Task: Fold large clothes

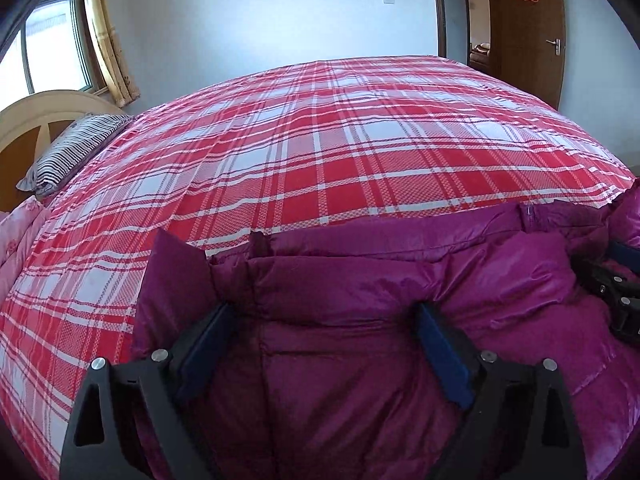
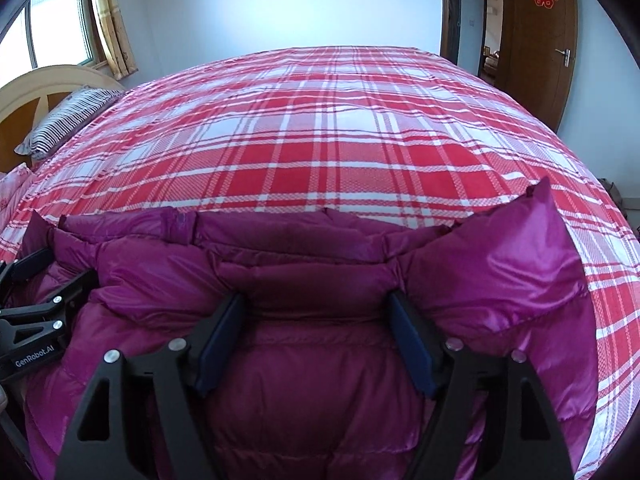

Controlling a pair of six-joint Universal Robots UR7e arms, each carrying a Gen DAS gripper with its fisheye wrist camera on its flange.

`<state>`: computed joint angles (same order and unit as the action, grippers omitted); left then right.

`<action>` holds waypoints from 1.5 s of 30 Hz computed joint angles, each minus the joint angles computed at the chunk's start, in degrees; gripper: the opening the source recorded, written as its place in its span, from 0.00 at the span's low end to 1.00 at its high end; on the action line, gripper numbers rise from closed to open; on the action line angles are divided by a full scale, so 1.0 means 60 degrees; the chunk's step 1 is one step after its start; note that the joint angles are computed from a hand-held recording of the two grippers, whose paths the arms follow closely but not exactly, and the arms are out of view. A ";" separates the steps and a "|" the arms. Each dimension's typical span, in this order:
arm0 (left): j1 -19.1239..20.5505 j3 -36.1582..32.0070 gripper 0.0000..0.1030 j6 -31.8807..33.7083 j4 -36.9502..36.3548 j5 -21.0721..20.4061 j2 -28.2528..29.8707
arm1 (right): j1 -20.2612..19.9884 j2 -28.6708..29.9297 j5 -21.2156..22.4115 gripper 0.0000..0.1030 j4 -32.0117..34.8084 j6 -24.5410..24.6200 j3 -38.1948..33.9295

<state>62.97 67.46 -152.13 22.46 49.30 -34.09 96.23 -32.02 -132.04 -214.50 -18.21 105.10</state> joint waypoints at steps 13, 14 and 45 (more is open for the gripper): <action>0.0016 -0.0079 0.92 -0.0007 0.0046 -0.0107 0.0088 | 0.0091 0.0225 -0.0523 0.78 0.0149 -0.0211 -0.0300; 0.0016 -0.0069 0.92 0.0013 0.0022 -0.0120 0.0086 | 0.0096 0.0241 -0.0554 0.78 0.0139 -0.0234 -0.0315; -0.0565 0.1948 0.93 0.0062 -0.0646 -0.0211 -0.1156 | 0.0768 0.0846 -0.0211 0.79 -0.0656 -0.0177 0.0142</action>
